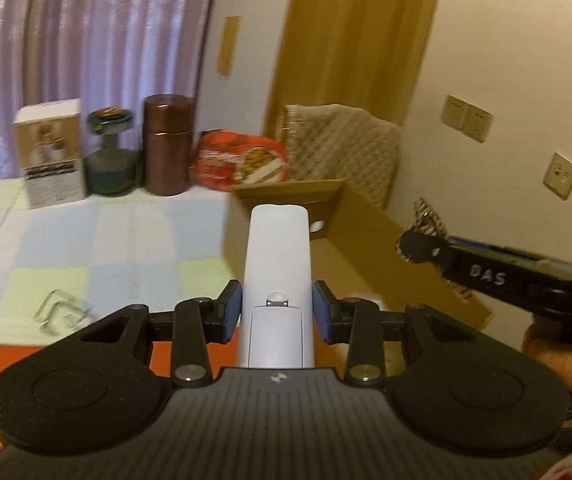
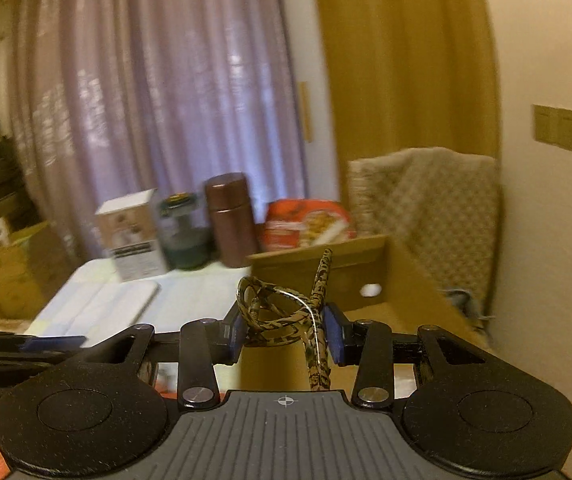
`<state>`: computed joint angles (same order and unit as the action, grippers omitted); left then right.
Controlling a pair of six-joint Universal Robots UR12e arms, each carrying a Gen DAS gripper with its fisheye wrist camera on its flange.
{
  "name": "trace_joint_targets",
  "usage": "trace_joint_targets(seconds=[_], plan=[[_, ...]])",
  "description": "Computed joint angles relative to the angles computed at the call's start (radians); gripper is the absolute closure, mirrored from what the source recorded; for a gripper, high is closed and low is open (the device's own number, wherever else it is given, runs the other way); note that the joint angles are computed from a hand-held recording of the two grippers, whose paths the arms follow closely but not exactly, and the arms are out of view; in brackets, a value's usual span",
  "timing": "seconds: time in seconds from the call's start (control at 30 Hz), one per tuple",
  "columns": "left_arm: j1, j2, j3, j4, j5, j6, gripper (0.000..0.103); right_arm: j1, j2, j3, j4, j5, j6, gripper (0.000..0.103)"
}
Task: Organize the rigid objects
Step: 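Lift the white remote and leopard-print cord and carry them over the cardboard box, then open left gripper to drop the remote into the box while right gripper releases the cord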
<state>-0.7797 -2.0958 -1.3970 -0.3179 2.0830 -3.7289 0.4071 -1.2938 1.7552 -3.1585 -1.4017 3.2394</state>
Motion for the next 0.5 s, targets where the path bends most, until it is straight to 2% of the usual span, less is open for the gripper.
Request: trace_joint_targets(seconds=[0.23,0.5], plan=[[0.010,-0.097,0.143,-0.052,-0.084,0.028,0.070,-0.052,0.001,0.003,0.051,-0.016,0.105,0.066],[0.032,-0.165,0.225,-0.103,-0.130,0.023,0.070,-0.081,0.012,-0.001,0.096,0.009,0.108,0.066]])
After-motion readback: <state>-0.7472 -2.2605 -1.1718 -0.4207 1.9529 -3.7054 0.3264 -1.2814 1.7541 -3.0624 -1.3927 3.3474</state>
